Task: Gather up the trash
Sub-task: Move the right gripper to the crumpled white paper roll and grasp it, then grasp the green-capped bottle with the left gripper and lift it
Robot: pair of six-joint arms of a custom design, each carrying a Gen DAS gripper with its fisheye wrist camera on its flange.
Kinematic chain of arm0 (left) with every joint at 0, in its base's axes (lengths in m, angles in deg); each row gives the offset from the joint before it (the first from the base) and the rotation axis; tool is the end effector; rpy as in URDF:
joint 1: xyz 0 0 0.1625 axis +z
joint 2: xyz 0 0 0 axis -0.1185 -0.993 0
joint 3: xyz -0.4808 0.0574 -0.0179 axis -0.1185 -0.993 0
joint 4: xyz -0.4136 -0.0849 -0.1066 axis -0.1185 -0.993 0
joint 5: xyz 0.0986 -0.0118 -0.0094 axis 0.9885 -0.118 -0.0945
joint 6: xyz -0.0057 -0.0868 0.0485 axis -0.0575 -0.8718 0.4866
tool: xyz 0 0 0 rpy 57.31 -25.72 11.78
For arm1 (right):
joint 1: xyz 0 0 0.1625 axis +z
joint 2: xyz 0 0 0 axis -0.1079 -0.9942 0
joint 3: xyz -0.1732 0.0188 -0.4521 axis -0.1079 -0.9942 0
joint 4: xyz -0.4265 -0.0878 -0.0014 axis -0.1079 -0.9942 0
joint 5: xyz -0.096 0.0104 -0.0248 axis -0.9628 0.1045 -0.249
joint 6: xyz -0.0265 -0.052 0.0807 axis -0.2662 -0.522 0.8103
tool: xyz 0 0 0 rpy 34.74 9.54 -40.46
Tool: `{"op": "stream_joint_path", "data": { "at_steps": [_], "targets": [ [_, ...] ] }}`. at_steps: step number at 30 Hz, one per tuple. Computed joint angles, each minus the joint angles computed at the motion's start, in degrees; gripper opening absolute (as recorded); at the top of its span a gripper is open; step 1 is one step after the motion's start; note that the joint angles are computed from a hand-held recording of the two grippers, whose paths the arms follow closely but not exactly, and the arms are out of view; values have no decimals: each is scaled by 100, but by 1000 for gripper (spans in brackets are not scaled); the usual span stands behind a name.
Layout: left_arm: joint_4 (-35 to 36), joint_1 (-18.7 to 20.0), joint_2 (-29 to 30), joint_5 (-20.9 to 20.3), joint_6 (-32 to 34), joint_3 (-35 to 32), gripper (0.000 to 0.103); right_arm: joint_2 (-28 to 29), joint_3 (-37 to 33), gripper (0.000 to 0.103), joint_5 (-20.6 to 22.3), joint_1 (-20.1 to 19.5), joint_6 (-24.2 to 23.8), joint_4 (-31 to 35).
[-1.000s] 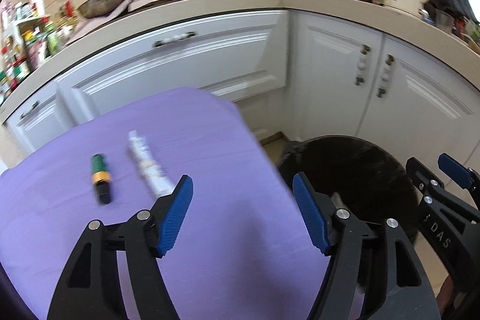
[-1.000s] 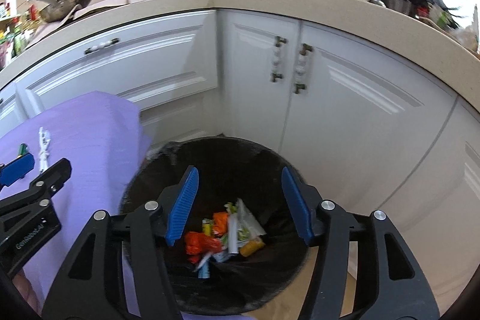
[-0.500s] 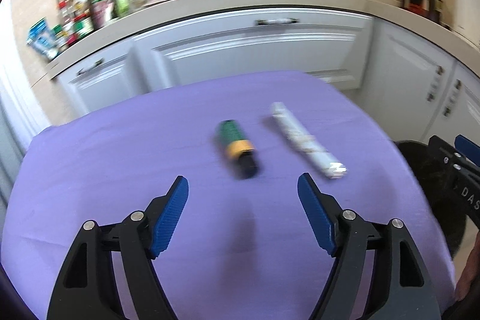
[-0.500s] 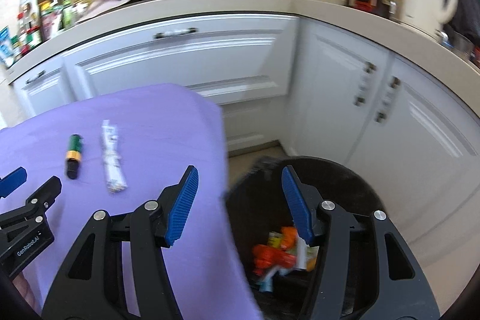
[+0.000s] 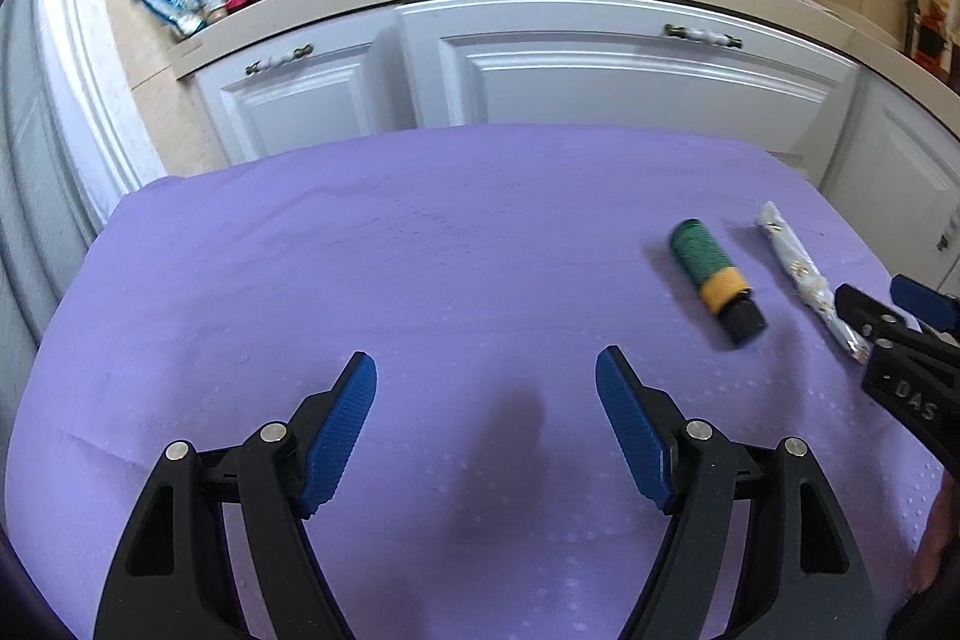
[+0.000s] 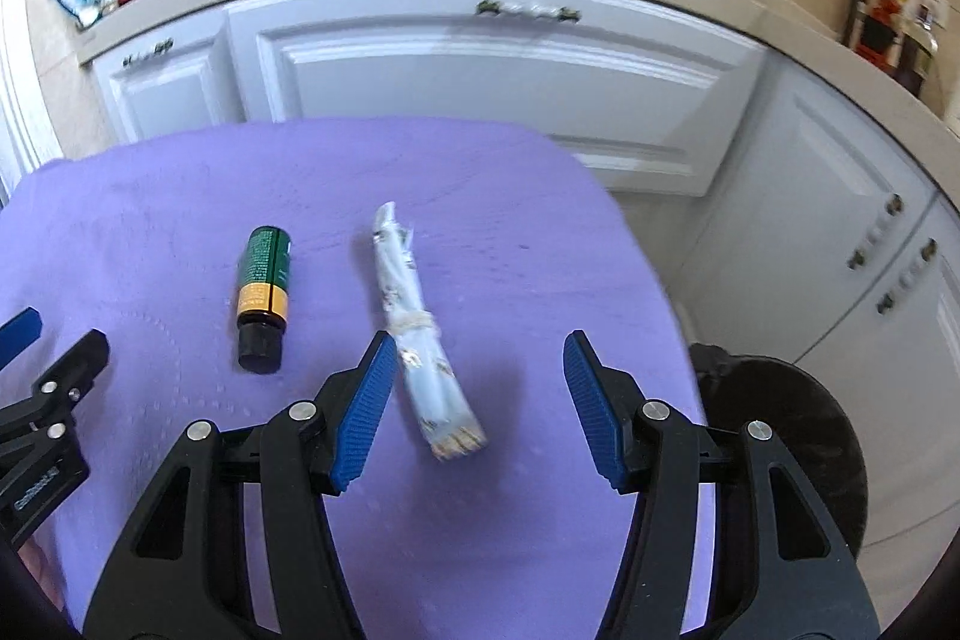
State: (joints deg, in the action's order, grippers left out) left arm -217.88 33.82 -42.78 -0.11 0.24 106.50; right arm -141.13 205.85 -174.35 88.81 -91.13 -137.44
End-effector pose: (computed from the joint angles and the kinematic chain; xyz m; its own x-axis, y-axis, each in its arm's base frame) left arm -0.3685 -0.4349 -0.0088 -0.6450 -0.0036 -0.7642 0.5322 0.7155 -0.4526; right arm 0.0285 -0.4588 0.2868 -0.6547 0.0171 0.7557 -0.5123 0.7250 -0.4603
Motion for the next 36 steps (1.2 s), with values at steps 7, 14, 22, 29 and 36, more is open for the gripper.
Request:
{"op": "stream_joint_path", "data": {
  "at_steps": [7, 14, 22, 29, 36],
  "targets": [
    [-189, 74, -8, -79, 145, 13, 74, 175, -277, 44, -248, 33, 107, 455],
    [-352, 67, 101, -166, 348, -71, 75, 188, -230, 18, -265, 41, -73, 339],
    [-590, 40, 329, -247, 742, -327, 75, 86, -117, 17, -293, -42, -140, -136],
    [-747, 50, 596, -327, 1069, -661, 75, -98, -93, 17, -166, -174, -33, -172],
    [-777, 146, 915, -414, 1381, -1107, 76, -222, -47, 18, 30, -278, 46, -104]
  ]
}}
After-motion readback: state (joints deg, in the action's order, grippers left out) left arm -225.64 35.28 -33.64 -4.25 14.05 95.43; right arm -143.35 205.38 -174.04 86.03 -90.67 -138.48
